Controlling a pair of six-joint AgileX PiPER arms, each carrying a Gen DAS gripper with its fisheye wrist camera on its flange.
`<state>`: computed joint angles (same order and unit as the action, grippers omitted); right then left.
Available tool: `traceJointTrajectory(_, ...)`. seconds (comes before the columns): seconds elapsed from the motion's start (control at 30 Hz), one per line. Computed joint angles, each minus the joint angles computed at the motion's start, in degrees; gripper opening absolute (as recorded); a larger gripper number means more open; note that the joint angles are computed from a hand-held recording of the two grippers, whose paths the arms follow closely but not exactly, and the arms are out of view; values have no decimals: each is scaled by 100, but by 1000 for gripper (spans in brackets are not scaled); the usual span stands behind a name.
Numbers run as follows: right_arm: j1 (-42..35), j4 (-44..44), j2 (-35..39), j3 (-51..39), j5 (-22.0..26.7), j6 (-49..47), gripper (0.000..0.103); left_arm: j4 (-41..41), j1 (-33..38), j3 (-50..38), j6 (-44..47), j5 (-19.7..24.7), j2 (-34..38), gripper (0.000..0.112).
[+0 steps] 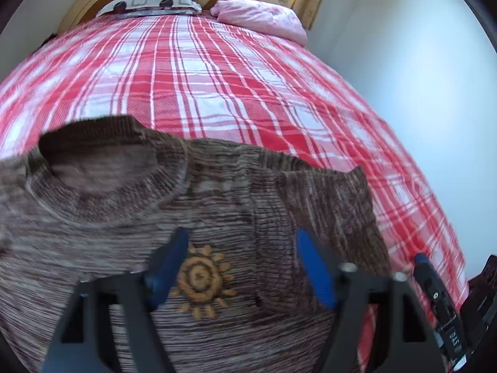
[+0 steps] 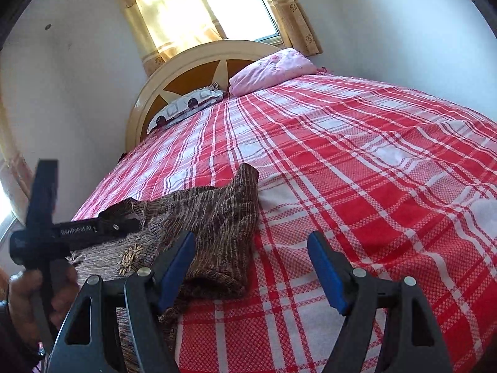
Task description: Fold small clothes
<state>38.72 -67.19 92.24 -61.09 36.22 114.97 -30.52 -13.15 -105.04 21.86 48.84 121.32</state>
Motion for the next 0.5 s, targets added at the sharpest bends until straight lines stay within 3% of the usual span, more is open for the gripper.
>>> traceJointTrajectory(0.07, -20, -20, -10, 23, -35, 33, 75, 24, -126, 72, 107, -87, 29, 75)
traceJointTrajectory(0.17, -60, 57, 15, -3, -106, -64, 75, 275, -348, -231, 23, 4, 286, 50)
traceJointTrajectory(0.2, -72, 89, 27, -14, -130, -107, 75, 428, -438, -375, -67, 13, 398, 46)
traceJointTrajectory(0.23, -84, 139, 41, -34, -151, -169, 75, 475, -484, -306, -10, -162, 362, 38)
traceJointTrajectory(0.27, -95, 177, 52, -47, -170, -217, 75, 457, -503, -414, 101, -109, 420, 15)
traceJointTrajectory(0.5, -151, 93, 27, 32, -319, -88, 75, 78, -104, -445, 442, 231, 86, 10)
